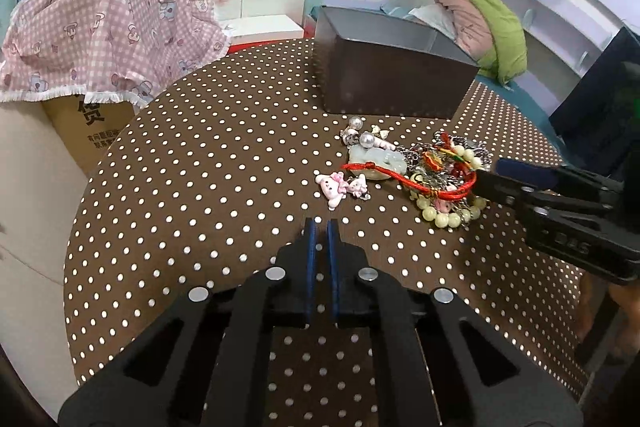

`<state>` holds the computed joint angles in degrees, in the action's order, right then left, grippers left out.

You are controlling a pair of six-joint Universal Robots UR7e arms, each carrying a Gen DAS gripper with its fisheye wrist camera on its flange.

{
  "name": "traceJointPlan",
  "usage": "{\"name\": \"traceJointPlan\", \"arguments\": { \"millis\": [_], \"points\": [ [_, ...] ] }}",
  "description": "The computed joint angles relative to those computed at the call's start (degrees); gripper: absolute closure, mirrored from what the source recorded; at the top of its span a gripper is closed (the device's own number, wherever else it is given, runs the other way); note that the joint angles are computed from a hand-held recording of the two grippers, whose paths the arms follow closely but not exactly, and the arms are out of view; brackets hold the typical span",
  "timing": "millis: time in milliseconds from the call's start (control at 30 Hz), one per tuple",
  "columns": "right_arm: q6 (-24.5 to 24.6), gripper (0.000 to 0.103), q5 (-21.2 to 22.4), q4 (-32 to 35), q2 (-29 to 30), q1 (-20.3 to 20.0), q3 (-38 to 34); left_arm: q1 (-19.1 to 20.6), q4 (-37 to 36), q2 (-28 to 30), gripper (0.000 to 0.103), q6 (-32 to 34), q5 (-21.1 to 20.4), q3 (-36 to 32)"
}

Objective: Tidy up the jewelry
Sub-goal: 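Move both grippers down toward the jewelry pile beside the dark box, then grasp the cream pearl bracelet with the right gripper and lift it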

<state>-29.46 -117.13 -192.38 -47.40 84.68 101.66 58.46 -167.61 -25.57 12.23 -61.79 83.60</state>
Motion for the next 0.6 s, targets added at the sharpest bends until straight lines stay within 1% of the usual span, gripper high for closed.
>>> {"name": "traceJointPlan", "arguments": {
  "millis": [33, 100, 233, 267, 500, 533, 567, 600],
  "points": [
    [0.2, 0.068, 0.5, 0.5, 0.0, -0.1, -0.1, 0.1, -0.2, -0.3, 0.097, -0.2, -0.6, 0.4],
    [0.2, 0.072, -0.4, 0.9, 0.4, 0.1, -0.6, 0.2, -0.9, -0.9, 0.097, 0.1, -1.5, 1.2],
    [-1.4, 0.093, -1.2, 0.3, 0.8, 0.5, -0.6, 0.0, -1.3, -1.6, 0.097, 0.5, -2.7, 2.1],
    [-1.4, 0.095, -1.2, 0.3, 0.7, 0.5, -0.4, 0.0, -1.6, -1.7, 0.097, 0.8, -2.8, 2.3],
    [-3.2, 0.095, 0.1, -2.9, -2.0, 1.4, 3.0, -0.2, -2.4, -2.2, 0.096, 1.6, -3.7, 2.6],
    [-3.5, 0.095, 0.6, -3.5, -2.6, 1.6, 3.6, -0.2, -2.5, -2.0, 0.094, 1.8, -3.3, 2.3],
    [-3.6, 0.095, 1.0, -3.8, -3.2, 1.9, 4.1, -0.2, -2.2, -1.7, 0.083, 2.4, -2.9, 1.9],
    [-3.7, 0.095, 1.4, -3.9, -3.8, 2.0, 4.5, -0.3, -2.1, -1.4, 0.076, 2.9, -2.1, 1.5]
  ]
}}
